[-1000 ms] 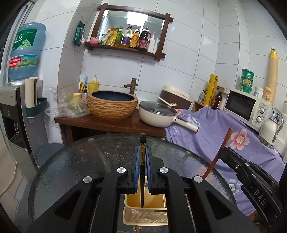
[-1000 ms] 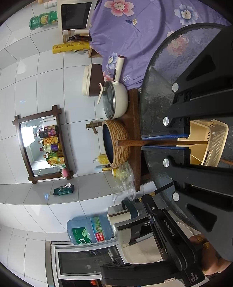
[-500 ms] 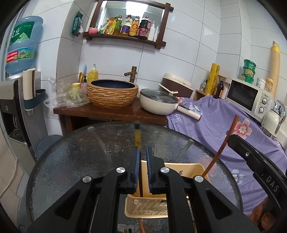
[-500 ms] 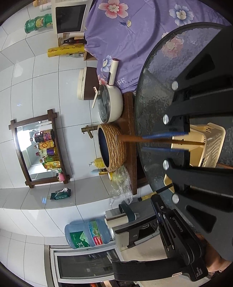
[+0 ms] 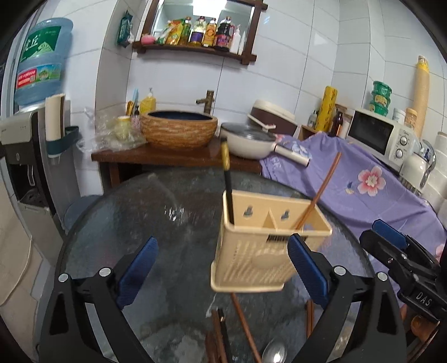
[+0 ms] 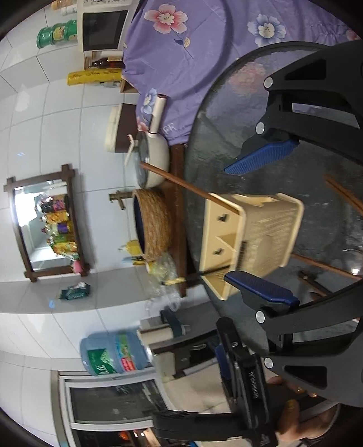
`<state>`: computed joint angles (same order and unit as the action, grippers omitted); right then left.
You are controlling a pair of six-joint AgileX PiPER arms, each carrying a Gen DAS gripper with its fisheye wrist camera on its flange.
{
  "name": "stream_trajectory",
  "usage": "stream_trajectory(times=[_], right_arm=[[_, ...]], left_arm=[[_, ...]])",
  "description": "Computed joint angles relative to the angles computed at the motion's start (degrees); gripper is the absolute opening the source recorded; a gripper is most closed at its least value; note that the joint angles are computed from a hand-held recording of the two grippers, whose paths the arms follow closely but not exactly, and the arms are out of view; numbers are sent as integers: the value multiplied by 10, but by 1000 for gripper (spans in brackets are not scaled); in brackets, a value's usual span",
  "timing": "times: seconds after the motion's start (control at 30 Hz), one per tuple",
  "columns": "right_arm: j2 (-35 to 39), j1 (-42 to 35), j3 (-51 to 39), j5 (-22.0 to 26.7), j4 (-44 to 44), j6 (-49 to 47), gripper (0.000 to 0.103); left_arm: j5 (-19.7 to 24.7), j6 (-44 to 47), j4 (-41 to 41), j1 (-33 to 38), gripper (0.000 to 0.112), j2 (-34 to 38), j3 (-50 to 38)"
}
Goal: Organize utensils
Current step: 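Move the left tool to the wooden-handled spoon while the right tool reaches another wooden chopstick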
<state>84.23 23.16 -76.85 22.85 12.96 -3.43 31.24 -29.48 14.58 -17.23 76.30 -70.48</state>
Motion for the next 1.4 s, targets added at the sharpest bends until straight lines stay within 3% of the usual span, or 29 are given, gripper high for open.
stream_trajectory(times=[0.17, 0.5, 0.67, 0.9, 1.4], right_arm=[[-19, 10, 71, 7, 33, -24, 71], [-49, 37, 171, -5, -42, 60, 71], [-52, 33, 192, 8, -88, 115, 71], [-29, -2, 200, 41, -68, 115, 48], [22, 18, 170, 74, -154, 186, 41]], left_arm=[[10, 1, 2, -7, 92, -25, 63], [23, -11, 22, -32, 90, -52, 149], [25, 8, 10, -31, 79, -53, 169], [26, 36, -19, -16, 65, -37, 177], [22, 14, 2, -36, 61, -12, 174]])
